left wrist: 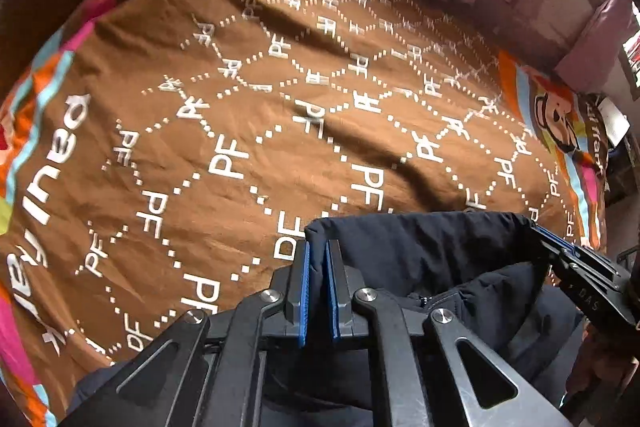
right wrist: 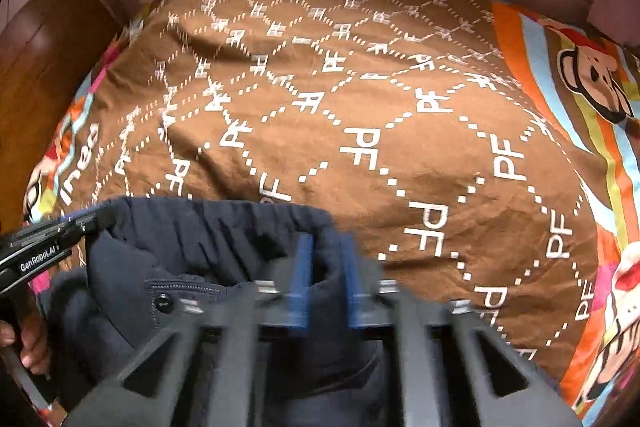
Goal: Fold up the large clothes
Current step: 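Grasp the jacket hem with both tools and lift it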
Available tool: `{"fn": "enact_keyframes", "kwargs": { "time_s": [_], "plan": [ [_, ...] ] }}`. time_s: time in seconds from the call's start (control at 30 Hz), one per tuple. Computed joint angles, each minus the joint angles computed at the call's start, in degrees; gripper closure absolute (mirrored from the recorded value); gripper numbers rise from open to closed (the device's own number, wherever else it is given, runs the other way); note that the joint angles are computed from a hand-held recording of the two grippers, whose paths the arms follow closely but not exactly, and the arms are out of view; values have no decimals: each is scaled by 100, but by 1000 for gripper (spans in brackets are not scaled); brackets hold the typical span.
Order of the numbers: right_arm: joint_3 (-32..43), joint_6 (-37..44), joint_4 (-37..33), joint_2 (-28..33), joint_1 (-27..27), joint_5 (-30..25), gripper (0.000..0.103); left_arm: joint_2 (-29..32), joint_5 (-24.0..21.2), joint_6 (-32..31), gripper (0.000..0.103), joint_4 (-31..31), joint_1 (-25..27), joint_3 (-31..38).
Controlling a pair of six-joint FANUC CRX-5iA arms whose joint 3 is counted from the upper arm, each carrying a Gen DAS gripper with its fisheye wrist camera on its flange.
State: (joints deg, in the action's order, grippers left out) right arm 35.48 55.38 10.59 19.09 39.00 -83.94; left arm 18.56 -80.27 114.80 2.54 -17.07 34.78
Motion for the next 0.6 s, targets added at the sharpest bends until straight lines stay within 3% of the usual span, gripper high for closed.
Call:
{"fn": "enact_keyframes", "kwargs": {
  "time_s": [0.13,0.33,0.43,0.6],
  "plan": [
    [-855,10,82,-742,95,736,96,-495,519,-122,97,67,-29,-502],
    [-1669,354,226,-1739,301,1054,98,-1408,941,-702,98,542,187,-1412],
    [-2094,534,227,-2268,447,1066,98,-1829,902,-1084,98,711,214,-1794],
    [-2611,776,325,-2722,840,628,98,-2104,384,-1443,99,452,-174,-2058]
  ]
}}
